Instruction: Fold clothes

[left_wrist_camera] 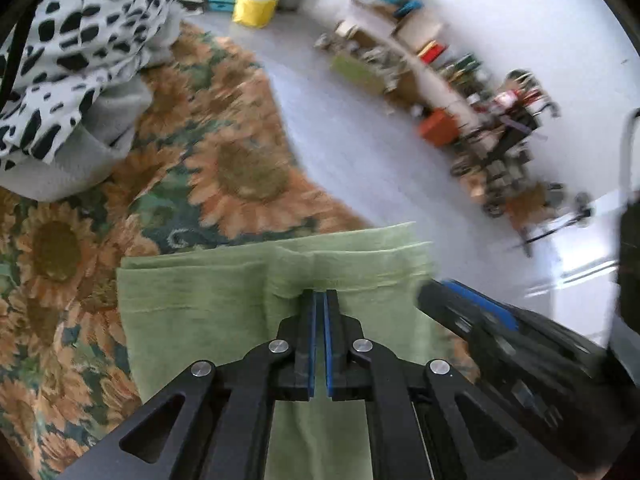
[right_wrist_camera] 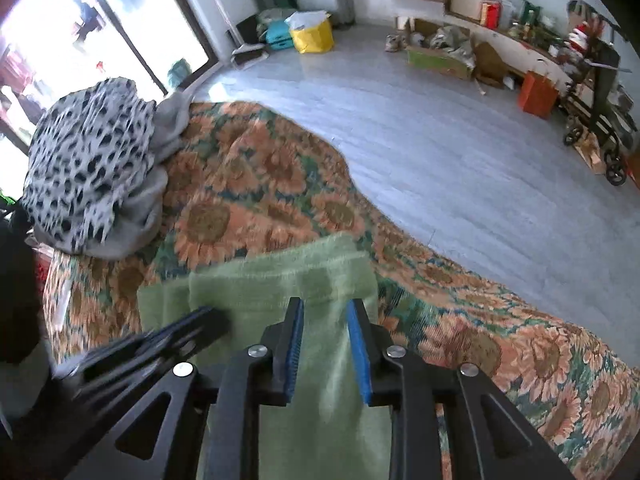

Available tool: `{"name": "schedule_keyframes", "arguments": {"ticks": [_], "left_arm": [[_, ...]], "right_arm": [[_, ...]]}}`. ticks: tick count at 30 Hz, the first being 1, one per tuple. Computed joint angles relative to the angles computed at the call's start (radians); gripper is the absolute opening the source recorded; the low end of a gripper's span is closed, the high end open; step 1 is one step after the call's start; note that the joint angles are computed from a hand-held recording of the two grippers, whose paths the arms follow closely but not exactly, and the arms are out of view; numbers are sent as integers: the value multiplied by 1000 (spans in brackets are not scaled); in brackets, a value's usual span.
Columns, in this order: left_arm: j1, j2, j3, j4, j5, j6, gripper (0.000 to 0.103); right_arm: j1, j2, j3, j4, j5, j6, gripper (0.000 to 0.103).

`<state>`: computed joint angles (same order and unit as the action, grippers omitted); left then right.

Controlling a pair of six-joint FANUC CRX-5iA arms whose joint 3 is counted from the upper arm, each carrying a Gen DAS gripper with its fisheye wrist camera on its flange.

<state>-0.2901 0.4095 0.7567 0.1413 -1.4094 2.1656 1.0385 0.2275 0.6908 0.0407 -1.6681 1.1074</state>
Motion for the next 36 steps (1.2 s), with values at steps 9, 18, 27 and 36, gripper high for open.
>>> {"name": "schedule_keyframes", "arguments": {"ticks": [9, 18, 27, 36], "left_arm": [[16, -30, -32, 6, 11, 10, 3], [12, -32, -40, -6, 23, 34, 3], [22, -51, -64, 57, 30, 145, 2], [-77, -13, 22, -25, -120, 58, 1]], "right_arm": [[7, 8, -1, 22, -16, -7, 27], [74, -124, -177, 32, 16, -52, 27], [26, -153, -189, -4, 51, -155, 28], [70, -243, -314, 2, 34, -153, 23]]}}
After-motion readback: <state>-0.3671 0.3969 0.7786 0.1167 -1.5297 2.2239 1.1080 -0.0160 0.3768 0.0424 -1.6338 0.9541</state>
